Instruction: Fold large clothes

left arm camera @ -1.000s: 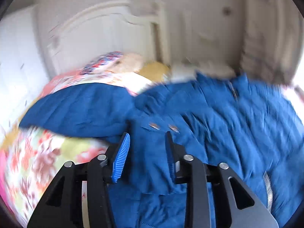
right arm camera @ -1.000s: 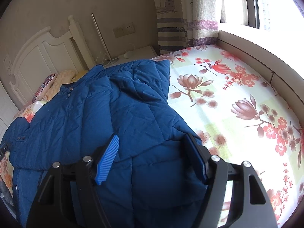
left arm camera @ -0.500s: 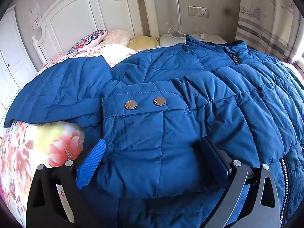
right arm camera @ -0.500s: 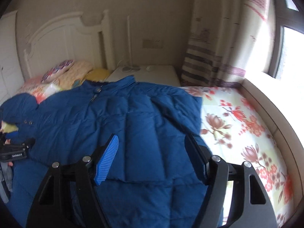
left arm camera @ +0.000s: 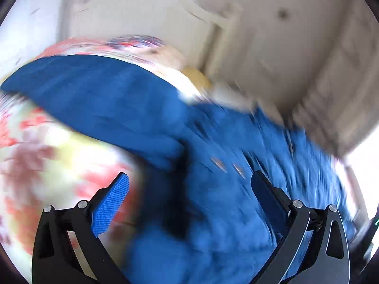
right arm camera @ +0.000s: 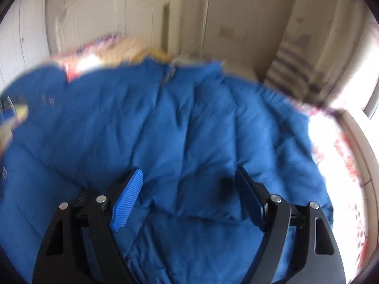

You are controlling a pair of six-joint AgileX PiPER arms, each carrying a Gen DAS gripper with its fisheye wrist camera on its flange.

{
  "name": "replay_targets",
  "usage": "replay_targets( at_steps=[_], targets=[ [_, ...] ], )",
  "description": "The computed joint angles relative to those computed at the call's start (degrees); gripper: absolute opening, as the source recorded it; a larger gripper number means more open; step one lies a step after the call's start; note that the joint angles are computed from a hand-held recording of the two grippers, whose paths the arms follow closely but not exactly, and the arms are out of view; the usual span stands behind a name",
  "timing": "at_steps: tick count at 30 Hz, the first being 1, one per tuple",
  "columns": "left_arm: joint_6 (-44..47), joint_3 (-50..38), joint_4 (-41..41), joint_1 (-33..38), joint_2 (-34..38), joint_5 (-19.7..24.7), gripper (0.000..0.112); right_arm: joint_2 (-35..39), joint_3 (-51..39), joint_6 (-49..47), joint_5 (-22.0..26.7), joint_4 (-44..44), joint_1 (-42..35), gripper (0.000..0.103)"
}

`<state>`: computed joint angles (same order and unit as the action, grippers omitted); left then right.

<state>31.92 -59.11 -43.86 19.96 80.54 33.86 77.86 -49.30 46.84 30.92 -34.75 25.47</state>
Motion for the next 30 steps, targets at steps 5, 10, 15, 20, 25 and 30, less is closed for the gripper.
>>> replay_targets(
  at_steps=[5, 10, 15, 20, 25, 30],
  targets=[
    [-15.5, -14.6, 8.9, 15.6, 11.0, 4.9, 0.099, -0.1, -0.8, -1.4, -0.3, 2.1, -1.9, 0.080],
    [-28.6, -37.6, 20.2, 22.8, 27.5, 11.9, 0.097, 0.9, -0.9, 2.4, 1.3, -2.7, 0.0, 0.080],
    [-34.6, -62.0, 20.0, 25.5, 41.8, 23.9, 0.067, 0.9, -0.1, 3.5, 0.3, -3.0, 0.1, 0.080],
    [-30.5, -55.6, 13.0, 24.8, 35.9, 18.2, 0.006, 0.1, 0.7, 5.3, -0.6, -4.2, 0.0, 0.080],
    [-10.7, -35.3, 1.4, 16.2, 16.2, 6.2, 0.006, -6.7, 7.3, 23.6, -6.8, -16.4, -2.3, 0.075],
    [0.0, -23.7, -1.5, -5.8, 2.5, 5.5, 0.006, -16.8, 15.8, 52.3, -12.9, -35.3, -10.6, 0.075]
  ],
)
